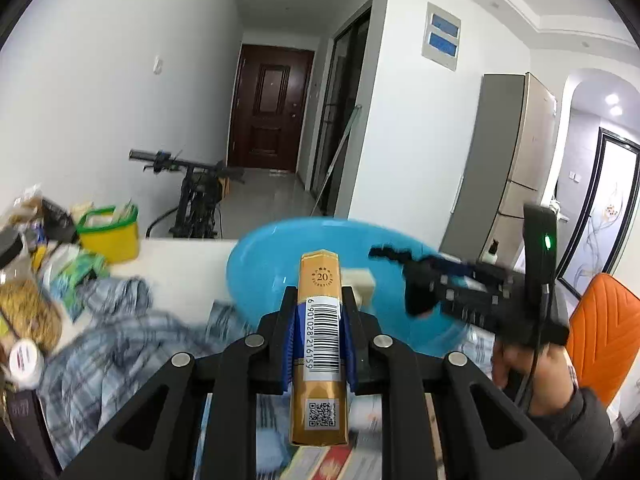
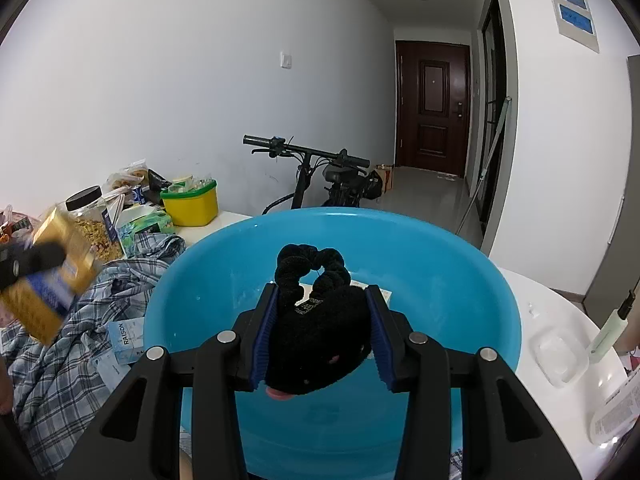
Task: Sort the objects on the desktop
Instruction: 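Carry the black plush toy over the basin with the right tool while the left tool carries the gold pack, then release the gold pack into the basin with the left tool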
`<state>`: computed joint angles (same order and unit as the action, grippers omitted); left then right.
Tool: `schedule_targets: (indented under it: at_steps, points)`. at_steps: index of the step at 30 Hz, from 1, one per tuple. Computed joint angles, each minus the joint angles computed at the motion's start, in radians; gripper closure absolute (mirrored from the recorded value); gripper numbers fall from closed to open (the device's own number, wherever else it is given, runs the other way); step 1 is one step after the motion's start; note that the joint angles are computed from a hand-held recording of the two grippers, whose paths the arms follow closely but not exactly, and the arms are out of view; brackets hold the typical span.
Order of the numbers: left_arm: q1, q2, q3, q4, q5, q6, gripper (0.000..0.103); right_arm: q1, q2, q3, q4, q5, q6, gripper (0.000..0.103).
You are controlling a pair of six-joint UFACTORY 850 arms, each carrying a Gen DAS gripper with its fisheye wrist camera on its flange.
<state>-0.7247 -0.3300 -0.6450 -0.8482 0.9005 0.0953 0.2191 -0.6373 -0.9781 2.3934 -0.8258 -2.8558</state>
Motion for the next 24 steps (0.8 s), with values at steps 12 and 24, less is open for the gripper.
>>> schedule_targets:
  at_steps: [12,24]
  points:
    - [0.081,-0.143,-0.194,0.035,-0.035,0.080,0.083,0.010,0.007,0.014,0.028,-0.015,-0.031,0.060]
    - [0.116,-0.201,-0.200,0.108,-0.019,-0.010,0.083,0.019,0.007,0.021,0.031,-0.011,-0.044,0.060]
